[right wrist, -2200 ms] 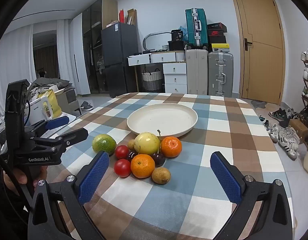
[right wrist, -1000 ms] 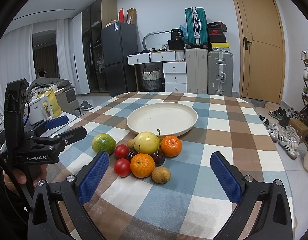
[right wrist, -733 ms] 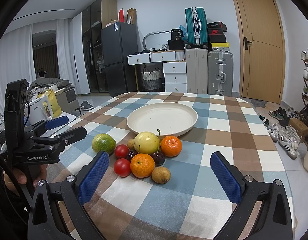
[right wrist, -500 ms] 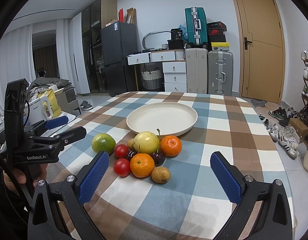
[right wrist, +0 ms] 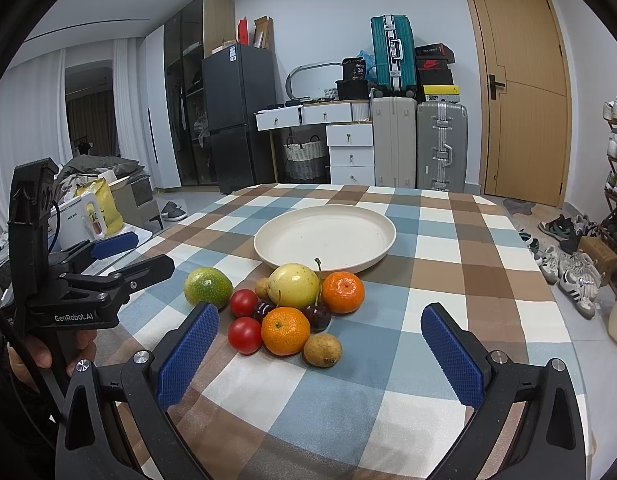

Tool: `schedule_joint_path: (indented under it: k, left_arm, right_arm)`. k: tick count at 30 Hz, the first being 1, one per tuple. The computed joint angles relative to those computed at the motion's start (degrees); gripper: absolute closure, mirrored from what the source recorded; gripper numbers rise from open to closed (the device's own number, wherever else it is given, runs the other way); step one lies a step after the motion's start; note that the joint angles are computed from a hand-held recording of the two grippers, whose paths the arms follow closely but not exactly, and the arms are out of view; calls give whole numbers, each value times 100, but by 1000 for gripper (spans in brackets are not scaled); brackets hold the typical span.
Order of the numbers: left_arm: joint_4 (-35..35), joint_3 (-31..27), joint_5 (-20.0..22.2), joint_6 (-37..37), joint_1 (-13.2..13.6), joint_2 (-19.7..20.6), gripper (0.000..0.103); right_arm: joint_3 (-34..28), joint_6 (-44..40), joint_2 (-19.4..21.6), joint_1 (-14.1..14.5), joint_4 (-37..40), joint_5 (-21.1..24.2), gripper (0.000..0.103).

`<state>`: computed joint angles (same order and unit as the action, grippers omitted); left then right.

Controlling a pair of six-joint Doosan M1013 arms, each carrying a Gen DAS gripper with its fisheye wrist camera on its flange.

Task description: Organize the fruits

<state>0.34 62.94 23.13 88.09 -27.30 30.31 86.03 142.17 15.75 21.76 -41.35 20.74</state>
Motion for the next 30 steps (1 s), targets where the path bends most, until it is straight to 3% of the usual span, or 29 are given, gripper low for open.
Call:
schedule_joint_path:
  k: [8, 18, 23, 30]
  left_arm:
    - [-49, 7, 47, 54, -5, -27, 1]
    - [-109, -211, 400, 65, 6, 86, 1]
    - [-142, -324, 565, 96, 15, 152, 1]
    - [-99, -600, 918, 186, 28, 290, 1]
  right_arm:
    - [-35, -112, 15, 3, 104, 80, 0]
    - [-184, -371, 97, 9, 427, 421, 0]
    - [-297, -1021, 169, -60, 1169, 526, 0]
    - [-702, -2440, 404, -169, 2584, 1062, 1]
